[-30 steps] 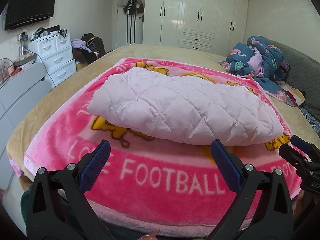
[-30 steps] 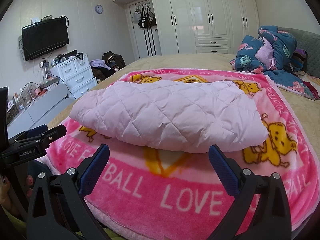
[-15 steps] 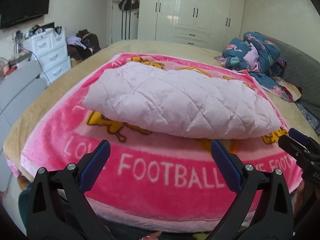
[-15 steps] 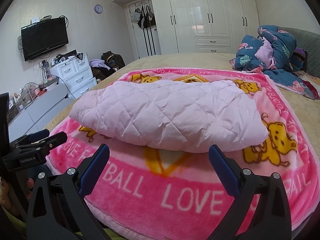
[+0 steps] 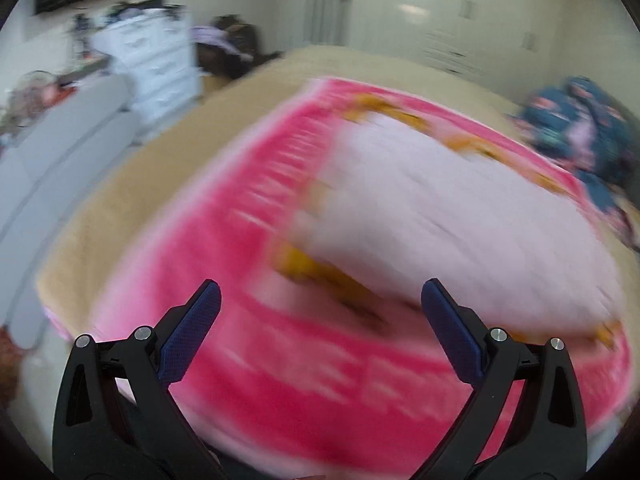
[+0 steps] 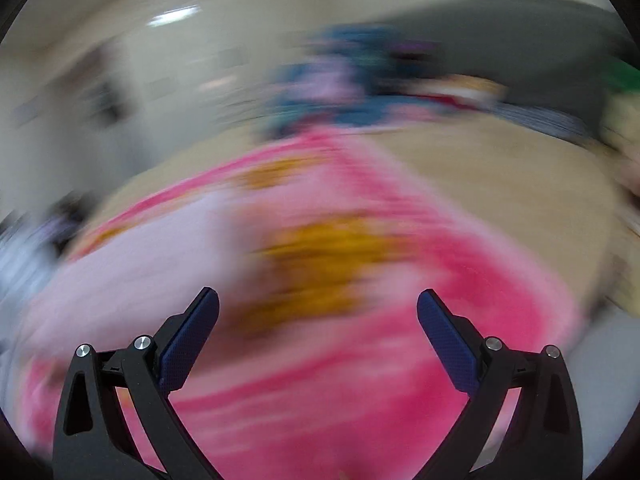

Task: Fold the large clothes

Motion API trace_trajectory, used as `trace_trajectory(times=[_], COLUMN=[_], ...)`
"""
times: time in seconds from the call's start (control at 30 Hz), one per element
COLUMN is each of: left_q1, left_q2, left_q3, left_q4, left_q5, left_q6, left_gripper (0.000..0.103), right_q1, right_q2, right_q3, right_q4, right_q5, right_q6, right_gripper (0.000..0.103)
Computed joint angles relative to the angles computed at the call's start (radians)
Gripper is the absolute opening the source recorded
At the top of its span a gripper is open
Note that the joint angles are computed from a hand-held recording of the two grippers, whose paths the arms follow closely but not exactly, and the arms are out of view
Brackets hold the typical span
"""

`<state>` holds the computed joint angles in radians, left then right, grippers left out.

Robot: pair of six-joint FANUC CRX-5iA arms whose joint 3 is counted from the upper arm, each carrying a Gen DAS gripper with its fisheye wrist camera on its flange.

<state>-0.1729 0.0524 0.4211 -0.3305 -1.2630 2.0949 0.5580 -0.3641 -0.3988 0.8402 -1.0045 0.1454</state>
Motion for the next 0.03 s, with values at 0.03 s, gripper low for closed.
trace_trajectory(times=[0.03], left_q1=[0.034], left_q2=[0.025], left_q3=[0.035], left_q4=[-0.045], left_q5=[-0.031], left_q6=[-0.006], left_gripper=[0.094], right_q1=[-0.07], right_q2=[-0.002], right_q3=[-0.027], right_q4=[0.009], right_q5=[-0.085], right_q6=[-0.033], right_gripper=[0.099])
